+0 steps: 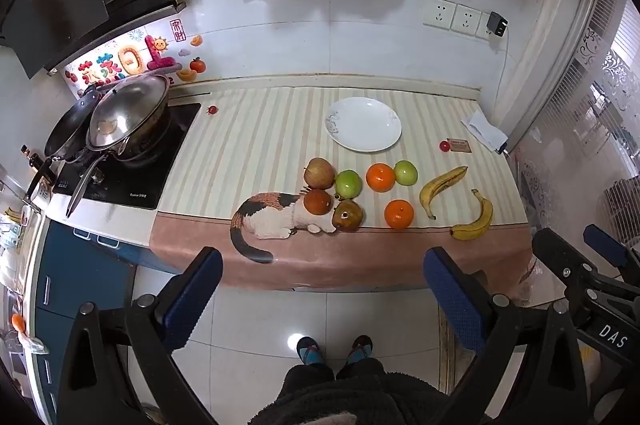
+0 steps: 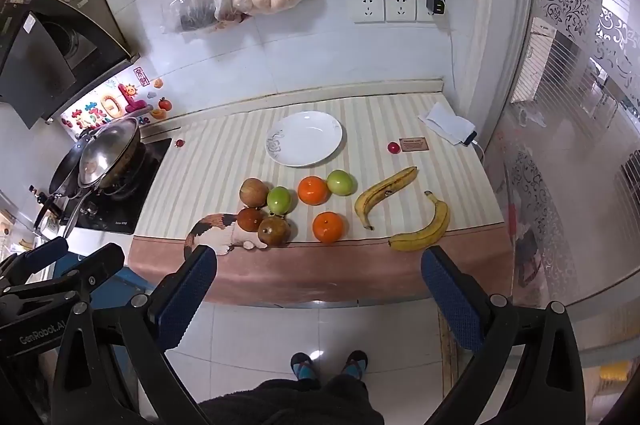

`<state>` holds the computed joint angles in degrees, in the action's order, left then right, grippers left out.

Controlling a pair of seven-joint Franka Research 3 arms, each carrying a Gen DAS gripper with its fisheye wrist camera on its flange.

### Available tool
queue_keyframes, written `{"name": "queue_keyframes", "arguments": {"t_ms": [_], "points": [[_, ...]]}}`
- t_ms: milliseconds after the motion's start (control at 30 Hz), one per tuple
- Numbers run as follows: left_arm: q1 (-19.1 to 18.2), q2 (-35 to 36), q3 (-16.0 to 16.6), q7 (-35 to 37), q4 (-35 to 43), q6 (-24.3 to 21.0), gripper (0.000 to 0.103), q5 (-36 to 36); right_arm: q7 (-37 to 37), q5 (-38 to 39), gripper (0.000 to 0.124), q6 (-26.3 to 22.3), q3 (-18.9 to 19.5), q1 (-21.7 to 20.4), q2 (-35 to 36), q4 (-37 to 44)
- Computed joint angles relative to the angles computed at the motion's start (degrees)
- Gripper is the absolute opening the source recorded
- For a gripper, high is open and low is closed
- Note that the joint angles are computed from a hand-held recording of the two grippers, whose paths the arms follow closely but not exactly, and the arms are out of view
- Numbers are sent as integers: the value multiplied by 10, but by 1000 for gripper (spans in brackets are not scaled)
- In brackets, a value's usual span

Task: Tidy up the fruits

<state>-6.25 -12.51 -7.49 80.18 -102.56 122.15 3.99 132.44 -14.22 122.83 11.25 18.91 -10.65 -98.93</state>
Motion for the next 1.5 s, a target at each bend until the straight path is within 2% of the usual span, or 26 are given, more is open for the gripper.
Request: {"name": "queue_keyframes", "arguments": {"t_ms": [600, 1000, 1100, 1500], "points": [[-2, -4, 1, 4, -6, 6, 103, -6, 11, 1, 103, -12, 2, 8, 8, 15], [2, 2, 3, 7, 3, 2, 103, -7, 21, 3, 103, 1, 4, 15, 16, 11], [8, -5, 14, 26, -6, 7, 103, -20, 22, 2, 103, 3, 3, 17, 17, 12], [13, -4, 11, 30, -4, 7, 103, -21, 23, 2, 103, 2, 1, 21, 22, 17]]}}
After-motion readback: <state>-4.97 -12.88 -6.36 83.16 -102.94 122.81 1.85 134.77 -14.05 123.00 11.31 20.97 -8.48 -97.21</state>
